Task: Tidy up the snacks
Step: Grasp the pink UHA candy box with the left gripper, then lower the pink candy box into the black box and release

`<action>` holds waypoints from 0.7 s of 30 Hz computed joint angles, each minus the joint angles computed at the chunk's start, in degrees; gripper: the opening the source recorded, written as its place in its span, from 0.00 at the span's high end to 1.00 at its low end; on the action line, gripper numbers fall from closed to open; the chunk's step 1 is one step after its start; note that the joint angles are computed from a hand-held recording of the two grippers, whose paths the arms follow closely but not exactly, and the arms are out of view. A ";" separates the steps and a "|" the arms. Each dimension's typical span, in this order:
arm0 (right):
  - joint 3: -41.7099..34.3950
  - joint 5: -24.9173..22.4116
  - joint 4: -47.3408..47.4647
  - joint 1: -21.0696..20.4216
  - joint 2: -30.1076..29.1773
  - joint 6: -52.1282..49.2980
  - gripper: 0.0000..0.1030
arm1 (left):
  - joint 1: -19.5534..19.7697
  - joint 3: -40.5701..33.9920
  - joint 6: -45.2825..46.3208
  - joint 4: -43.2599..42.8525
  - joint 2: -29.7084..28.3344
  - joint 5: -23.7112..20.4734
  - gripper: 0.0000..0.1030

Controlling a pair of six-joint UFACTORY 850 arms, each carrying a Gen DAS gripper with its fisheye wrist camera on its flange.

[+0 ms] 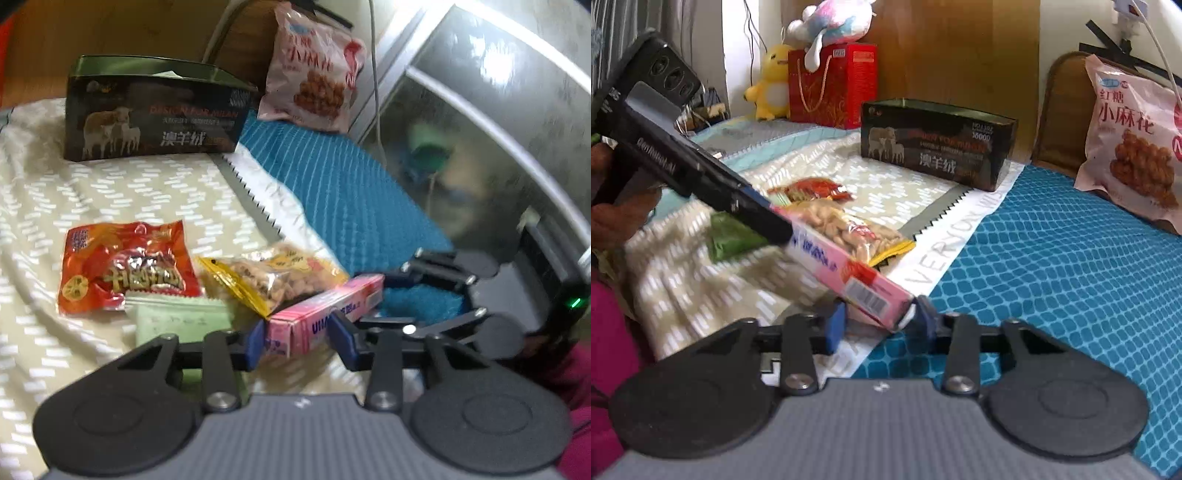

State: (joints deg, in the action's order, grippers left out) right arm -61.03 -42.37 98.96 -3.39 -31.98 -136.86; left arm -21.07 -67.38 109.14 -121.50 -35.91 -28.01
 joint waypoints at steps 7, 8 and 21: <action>-6.20 -3.33 5.57 1.22 -2.35 0.92 0.63 | 2.51 -0.65 2.81 -1.10 2.75 -4.11 0.64; -7.75 -3.03 7.26 1.93 -3.26 0.87 0.63 | 2.76 -1.44 3.90 -2.02 2.72 -3.72 0.64; -36.63 9.75 16.86 9.97 -20.65 5.05 0.61 | 6.32 -25.41 14.38 -20.25 -10.38 6.33 0.55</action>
State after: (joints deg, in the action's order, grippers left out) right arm -97.66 -32.62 115.83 6.58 -52.63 -131.81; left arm -14.75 -92.79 123.52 -141.75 -46.28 -21.68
